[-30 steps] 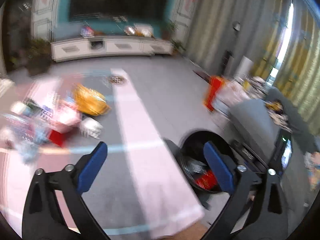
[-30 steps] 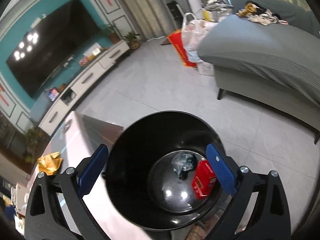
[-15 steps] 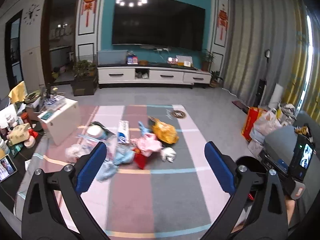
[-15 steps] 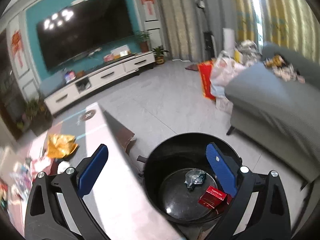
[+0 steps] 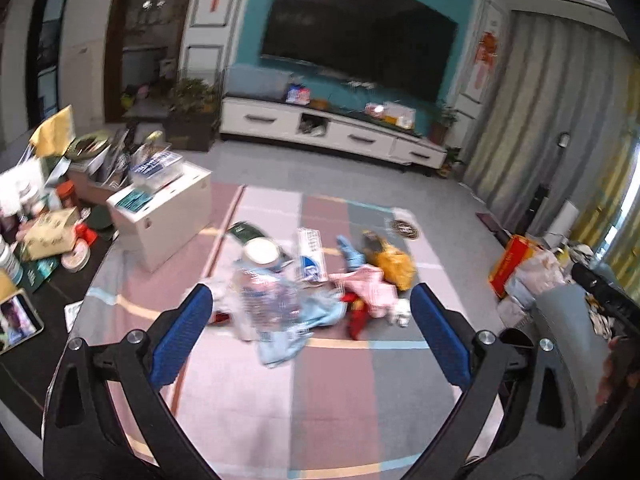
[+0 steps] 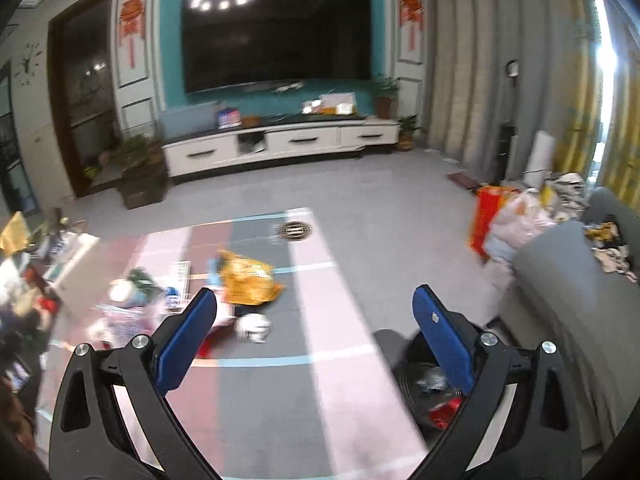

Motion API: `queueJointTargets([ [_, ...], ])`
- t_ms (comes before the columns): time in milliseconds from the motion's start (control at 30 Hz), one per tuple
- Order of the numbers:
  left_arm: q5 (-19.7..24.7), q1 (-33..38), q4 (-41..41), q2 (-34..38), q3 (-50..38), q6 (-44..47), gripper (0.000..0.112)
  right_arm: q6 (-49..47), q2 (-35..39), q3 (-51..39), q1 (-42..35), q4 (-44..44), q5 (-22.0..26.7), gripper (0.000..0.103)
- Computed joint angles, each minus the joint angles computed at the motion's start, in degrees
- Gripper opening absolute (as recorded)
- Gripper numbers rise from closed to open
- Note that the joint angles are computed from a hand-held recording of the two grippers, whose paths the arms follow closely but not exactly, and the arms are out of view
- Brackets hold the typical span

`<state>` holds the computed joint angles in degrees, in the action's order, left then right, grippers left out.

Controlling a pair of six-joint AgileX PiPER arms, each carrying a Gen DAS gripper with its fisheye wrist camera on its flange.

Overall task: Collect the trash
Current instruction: 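Grasp the clear plastic bottle bag with the left tool while the right tool grasps the pink bag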

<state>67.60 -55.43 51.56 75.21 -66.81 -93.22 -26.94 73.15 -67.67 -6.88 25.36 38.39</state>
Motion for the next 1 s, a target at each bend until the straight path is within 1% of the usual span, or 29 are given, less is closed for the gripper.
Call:
queueJointTargets([
  [67, -2.5, 3.4, -2.3, -0.8, 2.0, 0.6, 0.099, 6.2, 2.0, -0.8, 5.1, -3.9, -1.0, 0.097],
  [100, -4.6, 5.6, -3.7, -0.9, 3.2, 1.4, 0.099, 7.6, 3.2, -0.5, 7.0, -3.9, -1.8, 0.097],
  [167, -8.4, 9.0, -4.9, -0.9, 5.5, 2.9, 0.099, 6.3, 6.5, -0.8, 9.1, 0.8, -1.6, 0.097],
  [200, -9.4, 10.7, -5.2, -0.2, 6.4, 3.3, 0.099, 5.8, 8.8, -1.6, 10.0, 2.6, -0.8, 0.097],
  [267, -11.0, 13.7, -5.7, 1.8, 7.4, 3.6, 0.099, 8.4, 13.8, -3.8, 12.9, 2.4, -0.4, 0.096],
  [333, -16.5, 18.0, -8.0, 3.4, 8.8, 5.0, 0.099, 12.3, 18.1, -6.7, 15.6, 0.2, -0.2, 0.092],
  [367, -21.5, 21.0, -9.7, 4.4, 10.3, 5.8, 0.099, 13.2, 20.7, -8.6, 16.5, 0.3, 0.6, 0.09],
  [433, -26.7, 24.5, -12.1, 6.4, 11.5, 6.6, 0.097, 14.6, 25.1, -11.9, 17.7, 0.7, 2.0, 0.086],
  [500, -32.7, 27.8, -14.1, 8.9, 12.7, 7.0, 0.09, 15.0, 28.6, -14.3, 18.4, 1.2, 2.7, 0.082],
  [533, -34.5, 28.9, -15.3, 10.1, 12.7, 7.9, 0.086, 15.6, 30.8, -16.1, 19.0, 0.8, 2.8, 0.08],
  [567, -35.4, 29.6, -16.7, 11.5, 12.1, 8.4, 0.082, 16.2, 33.1, -18.1, 19.7, 0.0, 3.1, 0.079],
  [633, -37.2, 30.5, -17.6, 14.3, 11.3, 8.7, 0.079, 19.2, 37.0, -21.9, 21.5, -3.7, 3.6, 0.075],
  [667, -37.2, 30.4, -17.0, 16.0, 10.5, 9.2, 0.079, 20.0, 38.9, -23.7, 22.4, -4.9, 3.6, 0.075],
  [767, -34.9, 29.6, -13.4, 19.7, 8.5, 8.2, 0.079, 18.9, 42.8, -27.2, 23.8, -5.6, 3.3, 0.073],
  [800, -35.5, 29.9, -13.6, 20.7, 8.5, 8.6, 0.079, 18.9, 44.0, -27.8, 24.3, -5.7, 2.7, 0.073],
  [833, -37.8, 30.6, -14.6, 21.0, 9.2, 9.3, 0.079, 19.3, 44.9, -28.2, 24.5, -6.0, 2.6, 0.073],
  [900, -42.3, 32.0, -17.5, 21.0, 10.7, 11.1, 0.078, 20.9, 47.4, -30.7, 25.2, -8.0, 4.5, 0.064],
  [933, -43.5, 32.2, -18.7, 20.9, 11.0, 12.3, 0.072, 21.1, 48.3, -31.8, 25.4, -8.7, 5.4, 0.06],
  [967, -44.5, 32.2, -19.1, 20.8, 11.2, 13.1, 0.06, 21.1, 48.7, -32.0, 25.5, -9.2, 5.3, 0.058],
  [1000, -45.5, 31.9, -18.4, 20.5, 11.7, 12.9, 0.054, 21.1, 48.7, -31.6, 25.6, -9.6, 4.5, 0.05],
])
